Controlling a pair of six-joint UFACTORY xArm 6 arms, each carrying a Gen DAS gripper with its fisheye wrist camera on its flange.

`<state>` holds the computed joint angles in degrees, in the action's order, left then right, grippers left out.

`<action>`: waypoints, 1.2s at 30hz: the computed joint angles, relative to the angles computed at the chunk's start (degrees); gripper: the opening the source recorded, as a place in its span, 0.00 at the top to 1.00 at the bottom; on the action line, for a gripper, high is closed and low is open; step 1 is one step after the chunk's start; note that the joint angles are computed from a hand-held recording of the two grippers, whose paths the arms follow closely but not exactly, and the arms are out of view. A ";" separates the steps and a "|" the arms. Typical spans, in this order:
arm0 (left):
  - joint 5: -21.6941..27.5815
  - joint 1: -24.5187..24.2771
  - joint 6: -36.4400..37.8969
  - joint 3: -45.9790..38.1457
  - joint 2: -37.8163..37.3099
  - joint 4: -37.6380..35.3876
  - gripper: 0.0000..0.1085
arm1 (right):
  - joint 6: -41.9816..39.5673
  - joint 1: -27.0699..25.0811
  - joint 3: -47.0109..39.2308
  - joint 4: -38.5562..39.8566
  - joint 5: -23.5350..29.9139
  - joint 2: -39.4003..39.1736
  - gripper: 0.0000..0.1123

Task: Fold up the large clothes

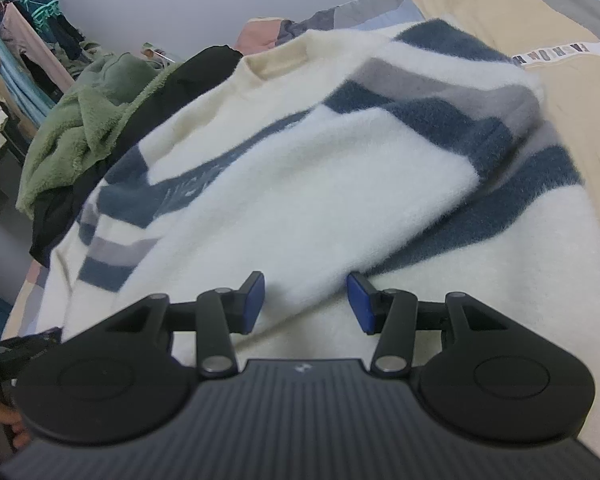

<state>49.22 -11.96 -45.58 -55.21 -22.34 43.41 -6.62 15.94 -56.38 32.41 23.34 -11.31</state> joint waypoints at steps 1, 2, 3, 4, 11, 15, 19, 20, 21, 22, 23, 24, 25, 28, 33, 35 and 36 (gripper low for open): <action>-0.39 0.23 -1.19 -0.11 -0.88 0.36 0.90 | 0.53 -0.14 0.27 -0.63 -0.22 -0.26 0.57; -0.91 0.31 -2.72 -0.42 -1.82 1.11 0.90 | 1.34 -0.23 0.47 -1.78 -0.40 -0.46 0.57; -1.85 0.28 -3.97 -0.88 -2.85 1.67 0.90 | 1.60 -0.27 0.56 -2.42 -0.49 -0.56 0.57; -2.97 0.02 -4.78 -1.50 -3.78 2.32 0.90 | 1.53 -0.31 0.54 -2.68 -0.53 -0.56 0.57; -7.37 -6.68 -3.86 -13.58 -1.57 4.39 0.90 | 1.09 -0.68 0.86 -1.96 -1.05 -1.63 0.57; -10.74 -11.76 3.92 -22.30 4.05 -2.24 0.90 | 1.77 -0.80 1.38 -2.56 -2.25 -2.52 0.56; -15.37 -15.33 10.08 -26.32 9.18 -12.25 0.90 | 2.75 -1.47 1.89 -2.29 -3.17 -3.14 0.56; -16.72 -15.76 11.94 -26.45 10.22 -15.42 0.90 | 3.12 -1.77 2.05 -2.19 -3.48 -3.29 0.56; -18.27 -16.11 14.70 -26.26 11.38 -20.16 0.90 | 3.25 -2.11 2.17 -1.53 -3.77 -3.41 0.56; -19.10 -16.46 16.47 -25.85 12.24 -24.50 0.90 | 2.56 -2.35 2.44 -0.27 -4.09 -3.68 0.56; -19.55 -16.78 17.88 -25.56 13.33 -28.89 0.90 | 2.48 -2.59 2.67 0.13 -4.66 -3.80 0.56; -19.96 -17.03 18.51 -25.01 13.91 -31.05 0.91 | 3.83 -3.06 2.76 -1.26 -4.91 -3.74 0.56; -20.43 -17.25 18.95 -24.24 14.42 -32.81 0.90 | 5.54 -3.64 2.74 -2.88 -4.71 -3.64 0.56; -21.65 -17.39 18.43 -21.24 14.71 -36.69 0.90 | 6.59 -4.96 2.76 -0.81 -3.82 -3.76 0.56; -23.58 -16.68 22.97 -15.53 12.48 -43.22 0.84 | 8.44 -5.38 3.27 -1.31 -3.94 -4.24 0.56; -22.75 -16.05 24.79 -13.96 11.29 -45.83 0.56 | 8.70 -5.21 3.28 -1.88 -4.22 -4.26 0.56; -22.10 -15.56 25.19 -12.96 10.19 -46.18 0.41 | 8.44 -5.19 3.28 -1.83 -4.23 -4.32 0.56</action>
<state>27.12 -27.52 -20.39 -68.17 -12.14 -2.77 1.82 10.75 -53.11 30.58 19.11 -15.63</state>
